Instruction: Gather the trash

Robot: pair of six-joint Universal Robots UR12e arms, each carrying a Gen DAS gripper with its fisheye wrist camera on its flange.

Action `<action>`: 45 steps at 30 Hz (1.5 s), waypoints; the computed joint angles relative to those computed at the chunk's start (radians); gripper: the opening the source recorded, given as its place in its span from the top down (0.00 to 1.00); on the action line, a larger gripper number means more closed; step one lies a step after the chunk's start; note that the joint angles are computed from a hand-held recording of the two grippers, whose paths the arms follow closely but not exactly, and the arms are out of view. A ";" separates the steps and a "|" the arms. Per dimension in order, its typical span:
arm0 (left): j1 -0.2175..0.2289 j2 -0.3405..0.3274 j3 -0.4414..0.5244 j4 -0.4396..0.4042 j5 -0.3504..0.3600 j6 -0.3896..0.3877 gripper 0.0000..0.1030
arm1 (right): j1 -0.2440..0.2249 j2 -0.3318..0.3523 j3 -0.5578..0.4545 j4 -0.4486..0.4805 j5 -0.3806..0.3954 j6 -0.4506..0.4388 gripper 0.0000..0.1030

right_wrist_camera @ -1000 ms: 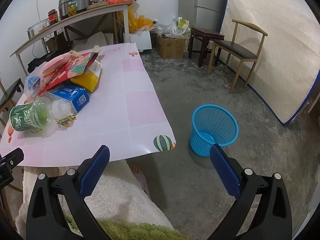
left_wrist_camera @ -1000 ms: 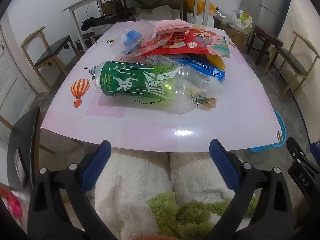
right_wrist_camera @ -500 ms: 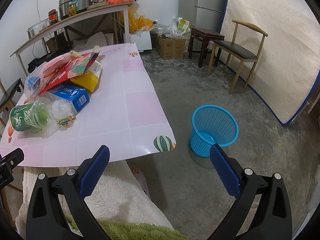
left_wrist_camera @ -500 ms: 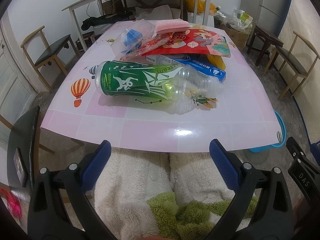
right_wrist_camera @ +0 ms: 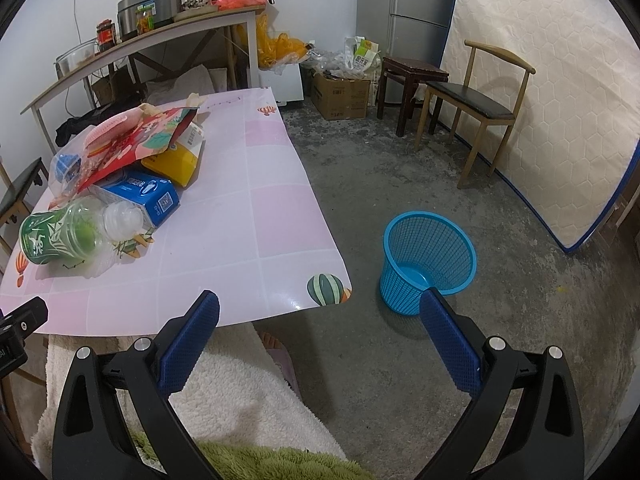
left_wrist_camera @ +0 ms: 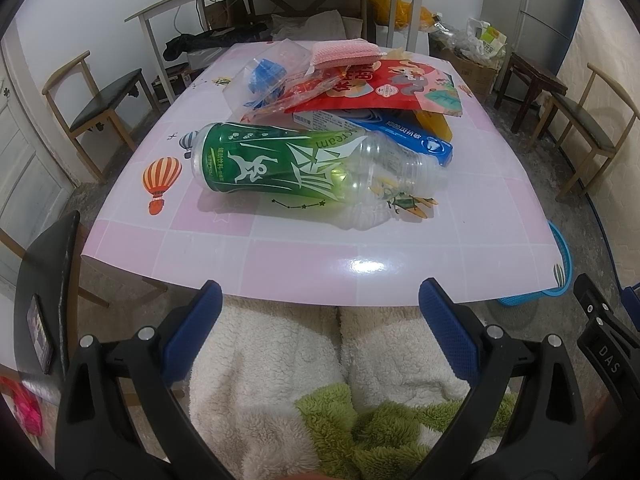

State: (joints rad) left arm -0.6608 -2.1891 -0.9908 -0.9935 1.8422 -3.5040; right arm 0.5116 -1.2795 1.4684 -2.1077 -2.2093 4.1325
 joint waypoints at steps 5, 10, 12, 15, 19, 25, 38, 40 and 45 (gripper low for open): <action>0.000 0.000 0.000 0.000 0.000 0.000 0.08 | 0.000 0.000 -0.001 0.000 0.000 0.000 0.05; 0.000 0.000 0.000 0.000 -0.001 -0.001 0.08 | 0.000 0.001 -0.001 0.000 0.000 -0.001 0.05; 0.000 0.000 0.001 -0.002 -0.002 0.000 0.08 | -0.001 0.002 -0.002 0.000 0.001 -0.001 0.05; 0.000 0.000 0.000 -0.001 -0.001 0.000 0.08 | -0.001 0.002 -0.002 0.001 0.000 0.001 0.05; 0.000 0.000 0.000 -0.001 -0.001 0.000 0.08 | -0.001 0.003 -0.003 0.000 0.000 0.001 0.05; 0.000 0.000 0.000 -0.001 -0.001 -0.001 0.08 | -0.001 0.004 -0.003 -0.008 0.000 -0.006 0.05; 0.019 0.015 -0.028 0.058 0.058 -0.050 0.08 | 0.001 0.070 -0.061 -0.262 -0.068 -0.307 0.05; 0.029 0.012 -0.023 0.058 0.059 -0.061 0.08 | -0.004 0.089 -0.084 -0.321 -0.055 -0.386 0.05; 0.048 0.011 -0.020 0.066 0.087 -0.072 0.08 | -0.016 0.127 -0.137 -0.418 0.010 -0.515 0.05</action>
State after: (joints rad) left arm -0.6130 -2.1784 -1.0103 -0.9277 1.9289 -3.5760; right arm 0.4961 -1.1527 1.3316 -2.5258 -2.1993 3.6176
